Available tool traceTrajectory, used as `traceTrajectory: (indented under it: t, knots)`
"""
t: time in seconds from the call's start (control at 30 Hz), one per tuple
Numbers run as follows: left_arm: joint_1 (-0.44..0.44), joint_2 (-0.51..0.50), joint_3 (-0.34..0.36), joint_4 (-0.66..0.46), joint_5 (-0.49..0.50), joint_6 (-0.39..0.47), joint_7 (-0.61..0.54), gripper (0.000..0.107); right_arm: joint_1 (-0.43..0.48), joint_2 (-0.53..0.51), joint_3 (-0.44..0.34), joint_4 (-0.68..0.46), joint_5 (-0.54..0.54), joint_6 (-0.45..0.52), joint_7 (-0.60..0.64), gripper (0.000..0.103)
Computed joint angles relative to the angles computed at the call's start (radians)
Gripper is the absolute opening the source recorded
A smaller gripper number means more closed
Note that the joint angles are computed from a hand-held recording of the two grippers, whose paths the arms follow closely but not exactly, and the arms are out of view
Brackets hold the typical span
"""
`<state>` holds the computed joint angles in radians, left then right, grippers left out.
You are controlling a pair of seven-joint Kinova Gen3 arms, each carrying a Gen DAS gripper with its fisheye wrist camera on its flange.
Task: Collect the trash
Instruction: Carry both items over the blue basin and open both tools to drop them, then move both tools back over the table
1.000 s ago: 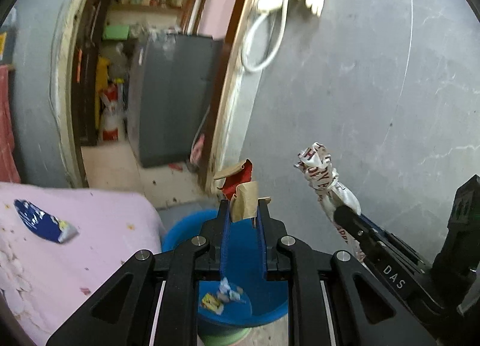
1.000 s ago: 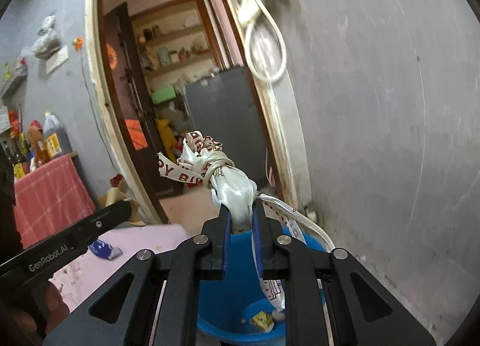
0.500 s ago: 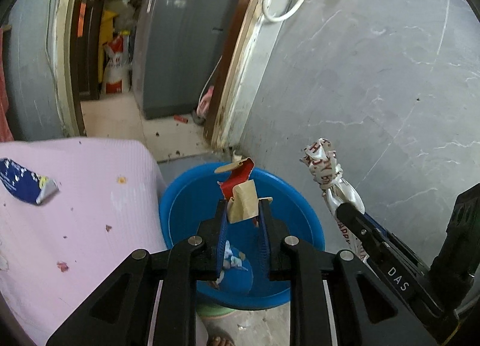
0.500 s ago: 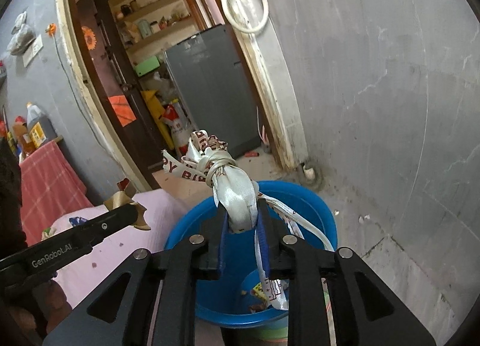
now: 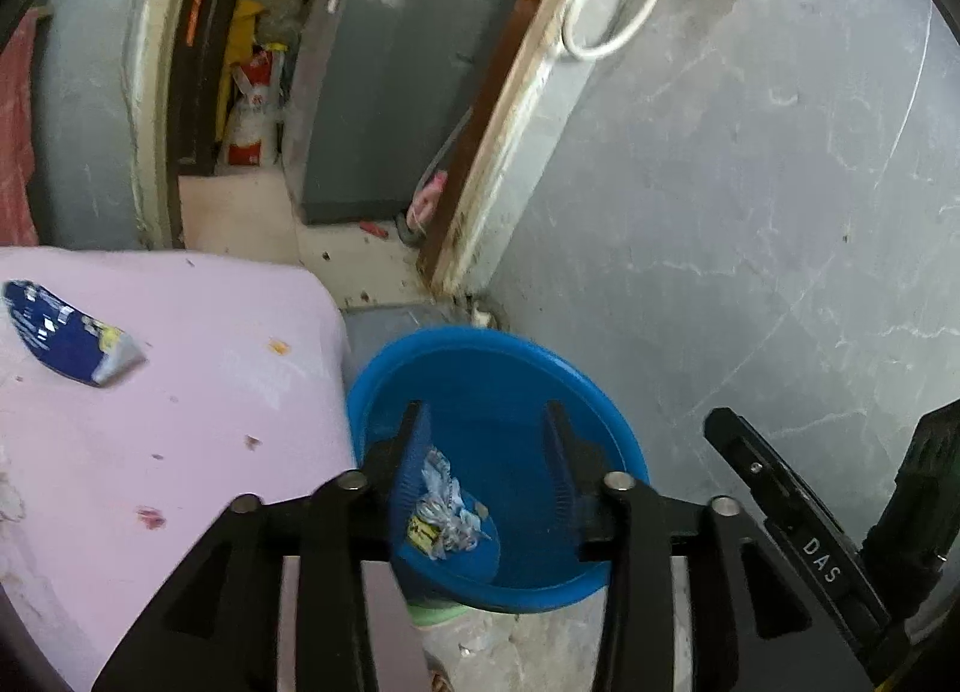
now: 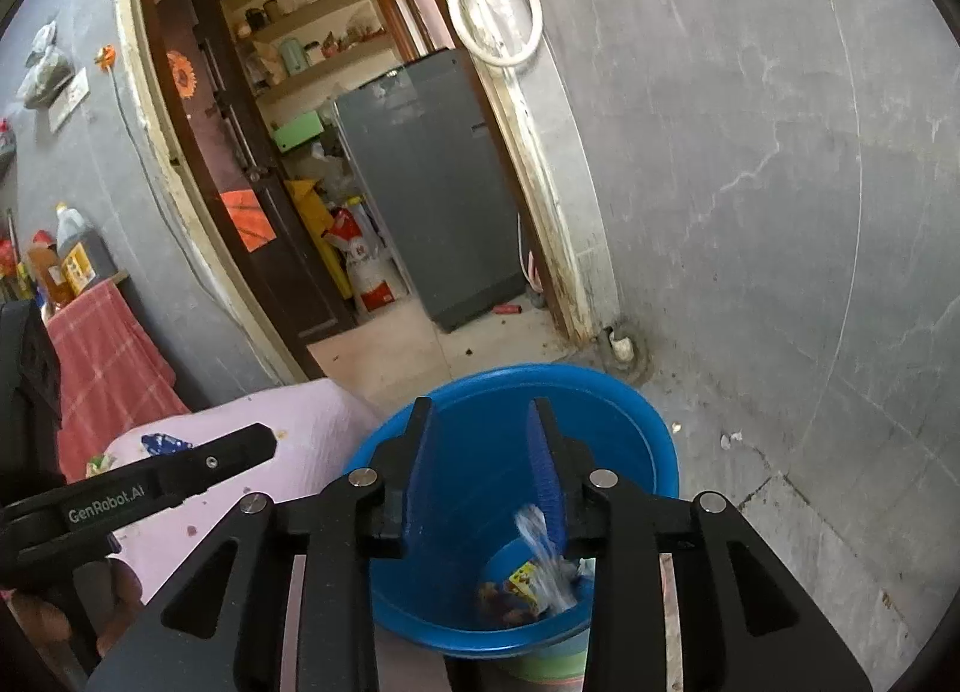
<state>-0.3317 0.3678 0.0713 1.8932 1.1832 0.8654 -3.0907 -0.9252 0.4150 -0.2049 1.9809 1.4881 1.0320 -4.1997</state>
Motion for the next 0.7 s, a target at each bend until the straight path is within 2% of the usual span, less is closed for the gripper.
traceTrajectory:
  t: [0.17, 0.3, 0.33, 0.37, 0.43, 0.6, 0.7]
  knots:
    - [-0.057, -0.062, -0.033, 0.047, 0.101, 0.022, -0.111, 0.055, -0.043, -0.002, -0.001, -0.028, 0.010, 0.085, 0.045, 0.045]
    - [-0.094, -0.108, -0.082, 0.078, 0.186, 0.059, -0.190, 0.079, -0.086, 0.003, -0.002, -0.065, 0.034, 0.170, 0.088, 0.053]
    - [-0.102, -0.118, -0.095, 0.086, 0.206, 0.069, -0.208, 0.086, -0.097, 0.006, -0.002, -0.079, 0.039, 0.190, 0.105, 0.057]
    - [-0.111, -0.127, -0.109, 0.094, 0.227, 0.080, -0.227, 0.093, -0.106, 0.008, -0.002, -0.088, 0.045, 0.206, 0.117, 0.067]
    - [-0.137, -0.144, -0.139, 0.109, 0.274, 0.113, -0.275, 0.098, -0.128, 0.015, -0.001, -0.104, 0.067, 0.244, 0.131, 0.078]
    - [-0.188, -0.172, -0.202, 0.123, 0.328, 0.168, -0.343, 0.101, -0.164, 0.033, 0.003, -0.161, 0.113, 0.293, 0.190, 0.089]
    - [-0.214, -0.182, -0.227, 0.133, 0.358, 0.181, -0.383, 0.101, -0.184, 0.048, 0.009, -0.192, 0.148, 0.310, 0.212, 0.101]
